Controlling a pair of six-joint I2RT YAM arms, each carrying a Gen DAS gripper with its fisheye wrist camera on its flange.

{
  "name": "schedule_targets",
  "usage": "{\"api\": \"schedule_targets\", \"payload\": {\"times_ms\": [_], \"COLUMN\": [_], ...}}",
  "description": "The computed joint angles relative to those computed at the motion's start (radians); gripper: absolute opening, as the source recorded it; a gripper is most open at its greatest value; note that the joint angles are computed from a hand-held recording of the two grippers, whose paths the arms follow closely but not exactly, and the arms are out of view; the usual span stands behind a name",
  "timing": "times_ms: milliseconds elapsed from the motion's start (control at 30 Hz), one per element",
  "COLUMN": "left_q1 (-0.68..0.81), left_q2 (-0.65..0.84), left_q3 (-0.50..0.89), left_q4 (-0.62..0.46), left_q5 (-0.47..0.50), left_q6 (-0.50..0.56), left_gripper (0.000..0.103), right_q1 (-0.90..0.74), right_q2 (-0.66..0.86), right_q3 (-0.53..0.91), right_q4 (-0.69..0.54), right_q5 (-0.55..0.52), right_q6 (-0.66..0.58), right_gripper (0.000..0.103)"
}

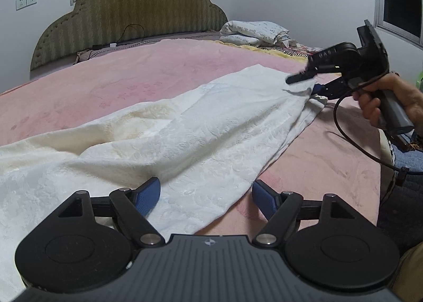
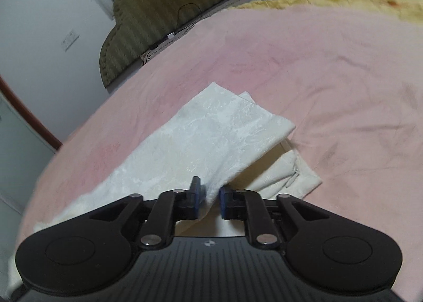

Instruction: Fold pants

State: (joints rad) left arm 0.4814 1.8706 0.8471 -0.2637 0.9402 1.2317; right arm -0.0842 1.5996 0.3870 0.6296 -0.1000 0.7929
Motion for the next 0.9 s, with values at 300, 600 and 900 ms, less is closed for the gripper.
{"api": "schedule_targets", "payload": {"times_ms": [300,600,900], "left_q1": [0.055,0.049,0.027], "left_q2": [0.000,-0.033,-0.020], "left_q3": [0.158,0.172,0.160], "left_q4": [-0.090,0.080,0.066], "left_q5": [0.064,-0.032,-0.152], "left_q6": [-0.244,-0.480,-0.399], "left_gripper": [0.079,0.080,0.080], "right_q1": [-0.075,-0.016,-0.142], "right_q2": [0.092,-0.295,0.065], "right_q3": [0.136,0.062,-0.049], "right_q4": [0.036,-0.025,0.130], "right_q5": [-0.116,0.022,-0.078], "right_q6": [-0.016,-0.152,-0.022], "right_gripper": [0.005,0.005,0.009]}}
